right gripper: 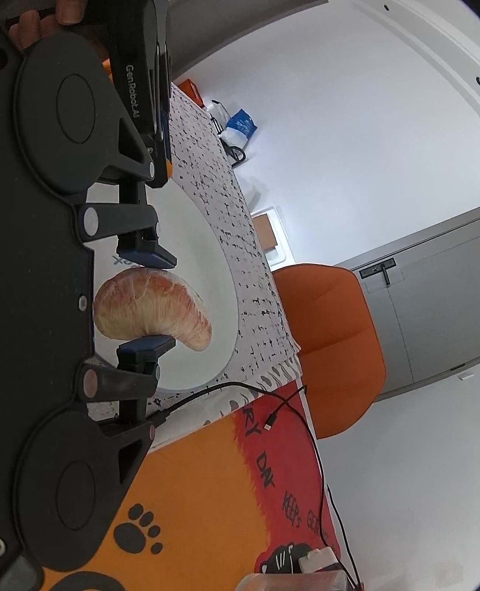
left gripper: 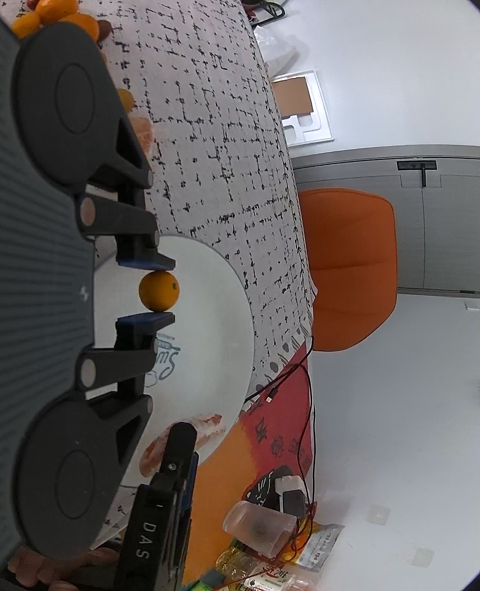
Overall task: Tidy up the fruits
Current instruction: 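Carry both fruits into the white bowl and open both tools, then withdraw both tools from the bowl back toward the fruit row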
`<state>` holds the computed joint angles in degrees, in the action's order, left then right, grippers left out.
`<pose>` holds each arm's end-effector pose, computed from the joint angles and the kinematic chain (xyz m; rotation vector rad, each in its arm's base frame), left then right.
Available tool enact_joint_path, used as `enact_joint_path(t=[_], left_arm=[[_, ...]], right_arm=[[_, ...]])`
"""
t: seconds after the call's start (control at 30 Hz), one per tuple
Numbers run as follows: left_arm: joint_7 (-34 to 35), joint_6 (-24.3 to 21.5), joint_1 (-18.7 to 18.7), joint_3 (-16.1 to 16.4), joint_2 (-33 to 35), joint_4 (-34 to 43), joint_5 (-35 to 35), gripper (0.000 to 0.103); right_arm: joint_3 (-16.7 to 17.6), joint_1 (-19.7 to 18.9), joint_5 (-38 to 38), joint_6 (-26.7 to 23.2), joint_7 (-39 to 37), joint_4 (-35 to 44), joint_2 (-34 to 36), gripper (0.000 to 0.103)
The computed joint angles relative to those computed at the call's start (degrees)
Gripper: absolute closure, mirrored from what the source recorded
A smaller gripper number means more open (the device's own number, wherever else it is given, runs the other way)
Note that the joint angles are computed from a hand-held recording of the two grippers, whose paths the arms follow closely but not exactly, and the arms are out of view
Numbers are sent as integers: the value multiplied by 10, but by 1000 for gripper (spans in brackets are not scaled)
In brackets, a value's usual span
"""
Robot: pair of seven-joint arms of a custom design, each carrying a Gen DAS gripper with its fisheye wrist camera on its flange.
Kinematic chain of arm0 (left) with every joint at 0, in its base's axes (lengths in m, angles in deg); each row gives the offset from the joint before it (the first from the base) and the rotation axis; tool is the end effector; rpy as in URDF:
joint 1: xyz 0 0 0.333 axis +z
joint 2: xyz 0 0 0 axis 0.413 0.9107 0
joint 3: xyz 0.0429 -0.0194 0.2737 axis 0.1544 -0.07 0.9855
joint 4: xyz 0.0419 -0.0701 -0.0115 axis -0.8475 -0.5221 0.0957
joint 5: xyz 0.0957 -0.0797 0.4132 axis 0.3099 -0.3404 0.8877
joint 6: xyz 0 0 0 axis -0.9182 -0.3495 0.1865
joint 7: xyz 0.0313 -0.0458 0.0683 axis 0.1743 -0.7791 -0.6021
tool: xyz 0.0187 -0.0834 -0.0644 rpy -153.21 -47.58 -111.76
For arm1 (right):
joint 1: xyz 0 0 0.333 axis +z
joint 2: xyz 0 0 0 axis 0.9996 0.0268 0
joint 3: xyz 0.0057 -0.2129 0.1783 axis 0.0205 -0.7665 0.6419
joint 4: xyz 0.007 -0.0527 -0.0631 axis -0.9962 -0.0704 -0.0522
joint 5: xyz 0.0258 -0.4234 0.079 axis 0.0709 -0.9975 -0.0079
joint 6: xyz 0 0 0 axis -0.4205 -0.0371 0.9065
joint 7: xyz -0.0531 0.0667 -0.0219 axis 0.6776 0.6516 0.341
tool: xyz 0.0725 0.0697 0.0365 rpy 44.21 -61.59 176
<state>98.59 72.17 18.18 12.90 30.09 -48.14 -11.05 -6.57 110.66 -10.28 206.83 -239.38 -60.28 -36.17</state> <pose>0.7544 -0.2794 0.4526 -0.9572 2.3934 -1.2079 0.6403 0.2628 0.4309 -1.0204 1.8821 -0.8102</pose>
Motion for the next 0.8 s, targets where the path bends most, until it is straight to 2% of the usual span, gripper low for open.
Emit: enact_joint_path(t=[0.07, 0.17, 0.33, 0.43, 0.53, 0.6, 0.63, 0.7, 0.8], left_arm=[[-24, -9, -14, 13, 10, 20, 16, 80], [-34, 2, -15, 9, 6, 15, 16, 79], [-17, 18, 9, -10, -29, -30, -10, 76], [12, 34, 32, -22, -58, -73, -40, 73], [39, 55, 53, -27, -87, -116, -73, 56], [58, 69, 68, -30, -107, -143, -98, 44], [71, 76, 78, -33, -117, -156, -115, 41], [99, 85, 98, -40, -134, -178, -154, 26], [144, 116, 116, -43, -160, -212, -209, 16]], right_arm=[[-3, 1, -15, 2, 13, 0, 0, 61], [1, -1, -8, -1, 2, -6, -9, 61], [13, -2, -6, -11, -7, -28, -36, 59], [23, 3, -16, -37, 6, -33, -44, 53], [32, 6, -16, -54, 10, -29, -43, 45], [37, 12, -12, -70, 7, -22, -39, 34], [39, 16, -12, -78, 5, -18, -37, 31], [42, 24, -18, -90, 6, -9, -32, 19], [45, 36, -17, -105, -4, 9, -21, 7]])
